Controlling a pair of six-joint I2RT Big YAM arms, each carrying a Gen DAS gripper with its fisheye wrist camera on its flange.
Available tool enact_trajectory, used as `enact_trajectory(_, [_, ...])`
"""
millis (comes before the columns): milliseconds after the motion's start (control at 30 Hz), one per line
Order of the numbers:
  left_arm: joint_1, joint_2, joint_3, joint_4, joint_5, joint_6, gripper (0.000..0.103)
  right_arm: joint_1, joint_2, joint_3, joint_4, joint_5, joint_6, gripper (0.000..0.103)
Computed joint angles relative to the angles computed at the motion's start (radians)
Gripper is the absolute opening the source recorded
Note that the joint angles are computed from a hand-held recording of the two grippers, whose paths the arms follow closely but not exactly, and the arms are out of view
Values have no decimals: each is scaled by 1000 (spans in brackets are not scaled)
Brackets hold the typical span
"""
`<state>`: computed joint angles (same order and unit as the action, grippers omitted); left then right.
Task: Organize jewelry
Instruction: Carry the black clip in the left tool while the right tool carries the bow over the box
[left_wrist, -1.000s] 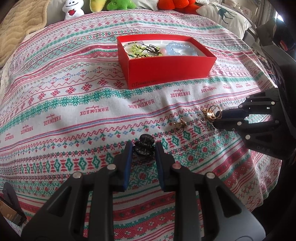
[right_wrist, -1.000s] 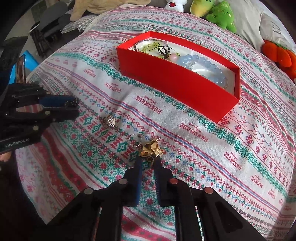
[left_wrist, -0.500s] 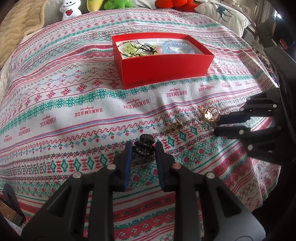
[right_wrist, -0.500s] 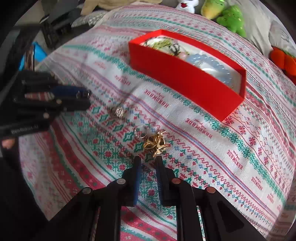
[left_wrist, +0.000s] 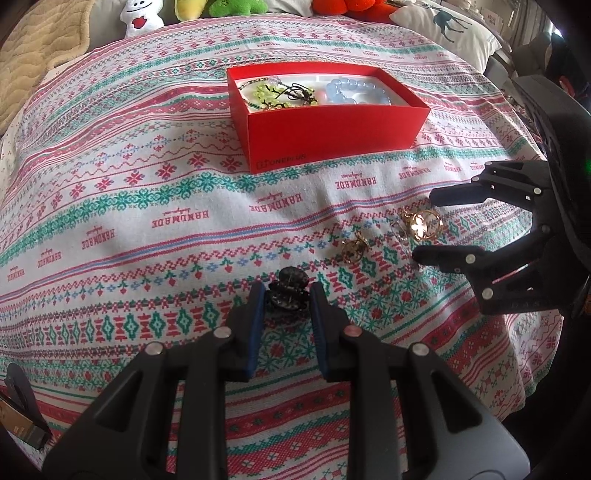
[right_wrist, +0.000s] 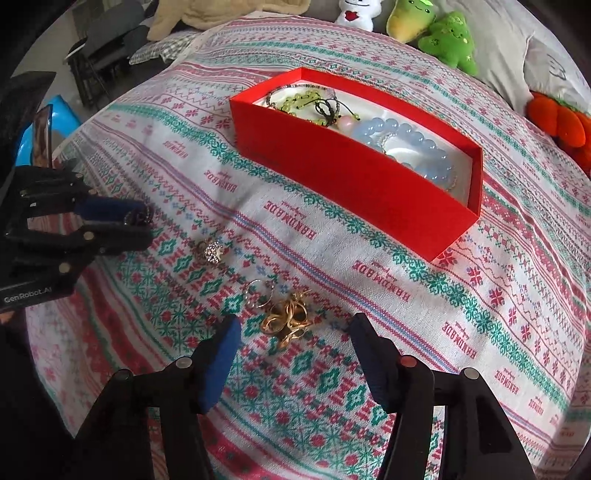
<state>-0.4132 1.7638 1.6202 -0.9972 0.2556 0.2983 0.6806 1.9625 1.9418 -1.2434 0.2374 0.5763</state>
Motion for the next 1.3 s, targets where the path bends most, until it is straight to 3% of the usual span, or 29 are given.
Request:
enact_trajectory(133, [0,1,1,0,0,0,26,-2,-14,-19,38,-16,-29,28])
enact_trajectory(700, [-26,23,95,-11,1,-29,26,4,-38,16,34,33,3,28])
enact_trajectory(1300, [-80,113,287,20,-35,-205,26,-67,-87,43,88,121,96,29])
